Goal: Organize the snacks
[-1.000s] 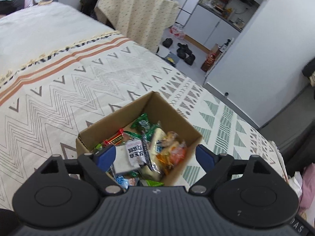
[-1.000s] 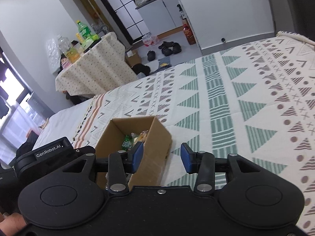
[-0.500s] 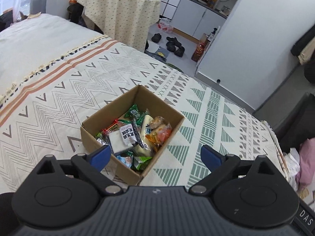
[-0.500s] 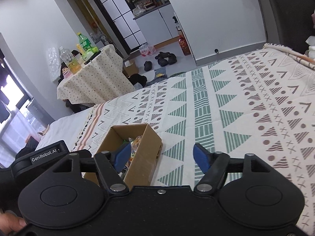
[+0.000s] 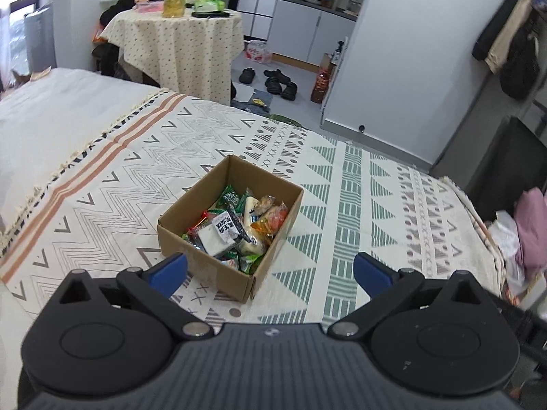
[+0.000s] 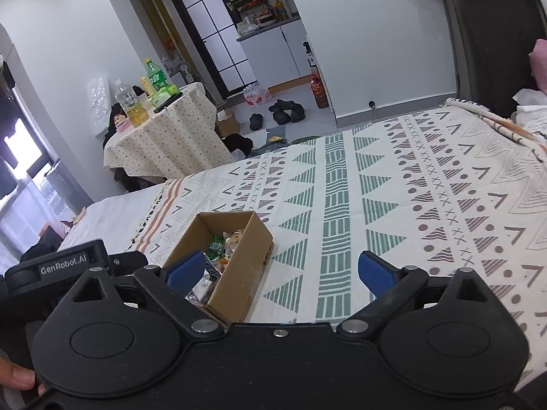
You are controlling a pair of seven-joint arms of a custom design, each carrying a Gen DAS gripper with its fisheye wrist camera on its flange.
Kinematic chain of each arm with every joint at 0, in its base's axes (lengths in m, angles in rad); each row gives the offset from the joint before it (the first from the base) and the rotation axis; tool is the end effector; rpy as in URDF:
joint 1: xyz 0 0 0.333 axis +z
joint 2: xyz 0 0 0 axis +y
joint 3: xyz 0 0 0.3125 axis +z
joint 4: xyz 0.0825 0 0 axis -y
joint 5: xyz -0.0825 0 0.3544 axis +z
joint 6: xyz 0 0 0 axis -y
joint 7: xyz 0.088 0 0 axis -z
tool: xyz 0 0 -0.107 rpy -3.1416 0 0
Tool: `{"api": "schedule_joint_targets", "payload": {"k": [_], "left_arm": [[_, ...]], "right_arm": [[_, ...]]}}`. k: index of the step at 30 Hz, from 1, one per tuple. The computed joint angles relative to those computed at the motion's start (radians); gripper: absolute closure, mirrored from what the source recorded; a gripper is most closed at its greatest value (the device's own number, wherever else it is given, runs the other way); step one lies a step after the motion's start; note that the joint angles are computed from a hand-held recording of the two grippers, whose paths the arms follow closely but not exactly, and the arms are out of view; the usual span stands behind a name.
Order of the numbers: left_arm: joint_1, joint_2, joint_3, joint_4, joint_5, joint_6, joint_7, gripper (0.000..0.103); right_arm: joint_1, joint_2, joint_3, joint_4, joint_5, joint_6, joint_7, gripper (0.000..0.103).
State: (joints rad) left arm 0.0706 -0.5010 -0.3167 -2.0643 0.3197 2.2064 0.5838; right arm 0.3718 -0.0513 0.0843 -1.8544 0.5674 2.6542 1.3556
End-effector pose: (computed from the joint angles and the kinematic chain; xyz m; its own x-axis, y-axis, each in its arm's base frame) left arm 0.4002 -0.1291 0.6895 0.5123 -0.8391 0.1830 -0.5655 -0.4899 -0.6635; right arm 0.5157 0.2379 0.6394 0.4198 -0.8264 -0.3751 -0.6977 -0.0295 -0.7158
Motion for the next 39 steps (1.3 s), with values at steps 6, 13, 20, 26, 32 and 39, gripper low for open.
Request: {"api": "schedule_joint_targets", "payload": {"k": [6,13,20,26,32,39], "left_arm": [[-0.02,-0.05,-0.002,-0.026,-0.01,-0.005,0.046,0.0],[-0.02,-0.116,-0.014,-0.048,-0.021,-0.02,0.096,0.0],[-0.03,-0.182,-0.019,-0.078,-0.046,-0.013,0.171,0.0],[-0.019,-0.237,-0.032,-0.091,-0.068,-0.034,0.207,0.0],[-0.015,-0.282,-0.039,-0.101,-0.081,-0.06,0.251,0.0],[-0.022,-0.316,-0.036,-0.107,-0.096,-0.085,0.328,0.0]], "right_arm": [[0.006,-0.066,-0.016,-0.052,-0.021,0.002,0.0,0.0],[0.029,-0.133,-0.038,-0.11,-0.046,0.002,-0.003,0.0],[0.052,-0.198,-0.056,-0.164,-0.106,0.0,0.01,0.0],[0.067,-0.254,-0.073,-0.204,-0.144,-0.004,0.024,0.0],[0.088,-0.31,-0.091,-0.251,-0.166,0.003,0.036,0.0],[0.112,-0.36,-0.102,-0.285,-0.206,-0.002,0.035,0.0]]}}
